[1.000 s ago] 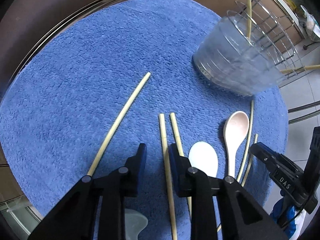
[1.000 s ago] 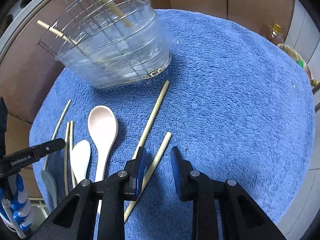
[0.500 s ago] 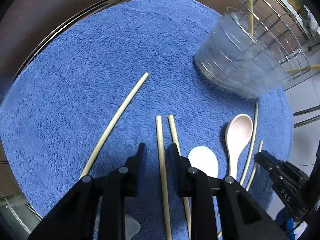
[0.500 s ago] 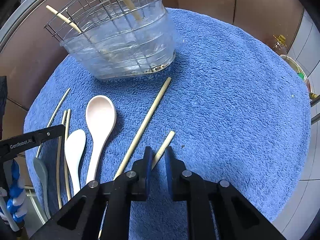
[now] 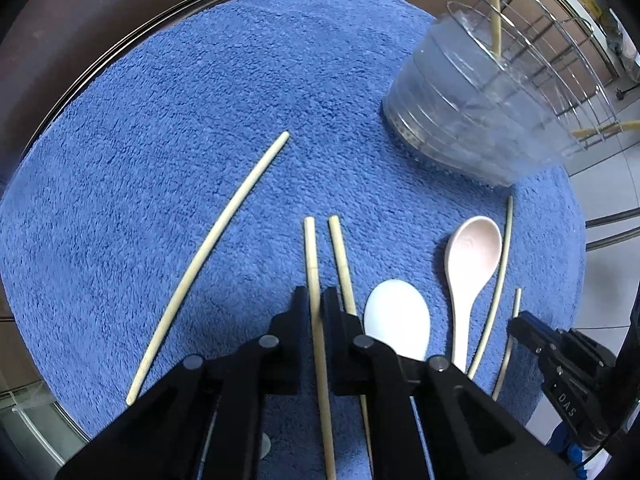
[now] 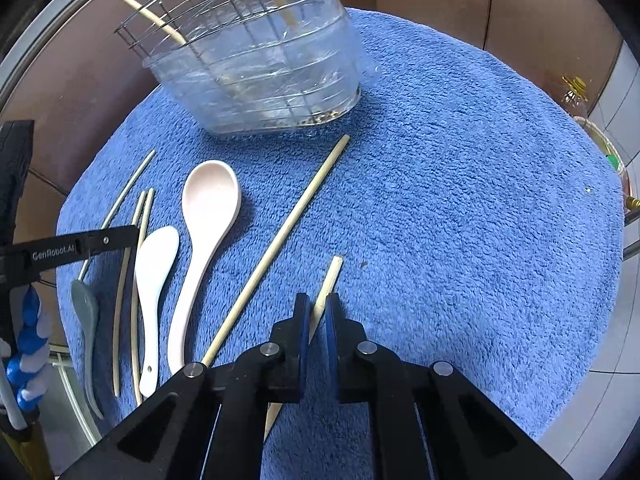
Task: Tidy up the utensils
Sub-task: 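Grasp a wooden chopstick with the left tool while the right tool grasps another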
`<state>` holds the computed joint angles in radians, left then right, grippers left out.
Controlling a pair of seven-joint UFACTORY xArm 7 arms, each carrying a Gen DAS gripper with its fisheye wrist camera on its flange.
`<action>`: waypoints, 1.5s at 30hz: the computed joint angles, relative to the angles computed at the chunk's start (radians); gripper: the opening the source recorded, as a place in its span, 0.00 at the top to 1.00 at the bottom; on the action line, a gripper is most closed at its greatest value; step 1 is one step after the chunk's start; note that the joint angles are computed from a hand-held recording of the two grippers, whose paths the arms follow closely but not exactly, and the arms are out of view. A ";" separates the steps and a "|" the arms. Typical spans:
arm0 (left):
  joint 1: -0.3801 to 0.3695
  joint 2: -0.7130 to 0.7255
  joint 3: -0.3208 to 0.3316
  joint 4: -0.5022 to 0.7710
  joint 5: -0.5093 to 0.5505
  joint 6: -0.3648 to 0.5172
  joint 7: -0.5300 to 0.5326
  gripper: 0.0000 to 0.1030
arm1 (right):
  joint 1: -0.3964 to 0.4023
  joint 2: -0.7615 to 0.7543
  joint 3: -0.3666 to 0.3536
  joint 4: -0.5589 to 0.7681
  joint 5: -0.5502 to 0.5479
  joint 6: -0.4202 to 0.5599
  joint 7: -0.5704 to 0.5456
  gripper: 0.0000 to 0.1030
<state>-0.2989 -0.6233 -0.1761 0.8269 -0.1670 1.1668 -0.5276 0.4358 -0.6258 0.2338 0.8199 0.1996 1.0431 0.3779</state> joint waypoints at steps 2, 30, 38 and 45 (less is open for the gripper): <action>0.000 -0.008 0.009 -0.009 -0.007 -0.005 0.003 0.95 | 0.005 -0.009 -0.003 -0.004 0.007 0.003 -0.003 0.93; 0.029 -0.401 0.043 -0.089 -0.033 -0.037 0.051 0.96 | -0.003 -0.418 -0.039 -0.136 0.124 0.065 -0.038 0.93; 0.034 -0.427 0.048 -0.101 -0.062 -0.042 0.066 0.96 | -0.022 -0.236 -0.003 -0.058 0.087 0.089 -0.009 0.87; 0.020 -0.423 0.035 -0.122 -0.080 -0.081 0.057 0.96 | -0.038 -0.080 0.051 0.031 -0.008 0.142 0.042 0.85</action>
<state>-0.2790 -1.0465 -0.1413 0.7046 -0.2475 1.0855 -0.4702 0.3977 -0.7062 0.2848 0.8511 0.1920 1.1851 0.4197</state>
